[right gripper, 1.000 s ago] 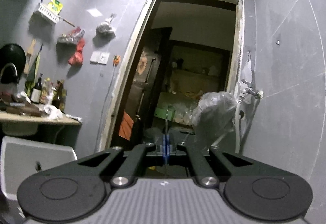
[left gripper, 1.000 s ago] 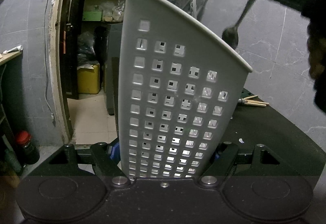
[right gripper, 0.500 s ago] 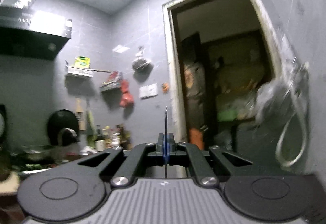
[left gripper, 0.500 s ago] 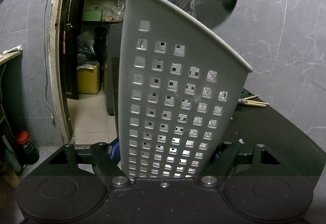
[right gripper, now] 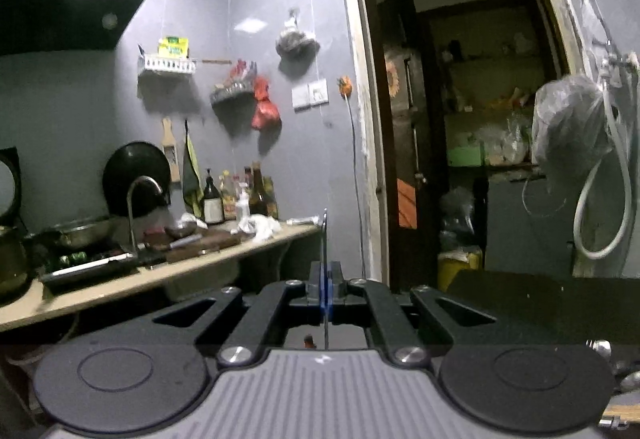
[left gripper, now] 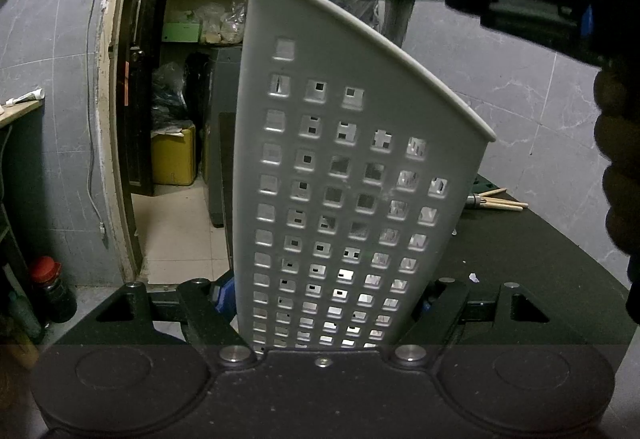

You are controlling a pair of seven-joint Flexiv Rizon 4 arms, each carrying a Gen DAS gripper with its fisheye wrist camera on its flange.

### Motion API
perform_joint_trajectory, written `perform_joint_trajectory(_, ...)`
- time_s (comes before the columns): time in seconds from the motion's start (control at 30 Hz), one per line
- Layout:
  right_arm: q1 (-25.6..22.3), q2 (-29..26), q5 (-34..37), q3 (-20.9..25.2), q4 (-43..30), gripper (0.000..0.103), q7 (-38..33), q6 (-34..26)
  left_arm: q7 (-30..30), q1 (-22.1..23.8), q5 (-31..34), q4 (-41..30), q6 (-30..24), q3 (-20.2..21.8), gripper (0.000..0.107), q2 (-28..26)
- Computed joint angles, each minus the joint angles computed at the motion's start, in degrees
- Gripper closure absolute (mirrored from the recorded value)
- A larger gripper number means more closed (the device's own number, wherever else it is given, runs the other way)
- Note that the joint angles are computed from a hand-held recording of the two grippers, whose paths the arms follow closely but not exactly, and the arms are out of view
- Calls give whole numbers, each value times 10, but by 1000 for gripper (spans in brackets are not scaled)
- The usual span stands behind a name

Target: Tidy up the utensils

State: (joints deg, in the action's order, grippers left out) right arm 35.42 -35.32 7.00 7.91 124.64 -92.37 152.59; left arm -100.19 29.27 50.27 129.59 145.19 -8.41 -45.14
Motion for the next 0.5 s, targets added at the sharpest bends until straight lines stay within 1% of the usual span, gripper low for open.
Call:
perform_joint_trajectory(0.07,9,-2,14,-4,-3,100,-12,-2,-1,0,0,0,0,0,29,0)
perform_joint_trajectory(0.1,14,-4,19,-5,-4,94,-17,-1,-1,1,2,1,1,1,29,0)
perform_joint_trajectory(0.13,17,-5,24,-6,-3,77,-23,1,-1,1,2,1,2,1,29,0)
perform_joint_trajectory(0.17,19,-5,25,-6,-2,66,-27,2,-1,2,4,1,2,1,29,0)
perform_joint_trajectory(0.2,16,-7,20,-5,2,44,-29,12,-3,2,5,0,1,1,29,0)
perform_joint_trajectory(0.23,16,-10,18,-4,4,30,-34,27,-3,3,7,-1,1,1,29,0)
perform_joint_trajectory(0.3,20,-14,22,-4,10,21,-49,62,-5,4,9,-2,1,1,29,0)
perform_joint_trajectory(0.33,23,-13,32,-4,11,15,-58,75,-6,4,9,-2,1,1,29,0)
perform_joint_trajectory(0.43,27,-12,69,-1,14,3,-69,117,-7,4,10,-3,3,3,29,-1)
perform_joint_trajectory(0.5,26,-9,93,1,17,0,-69,135,-6,1,8,-3,5,4,29,-2)
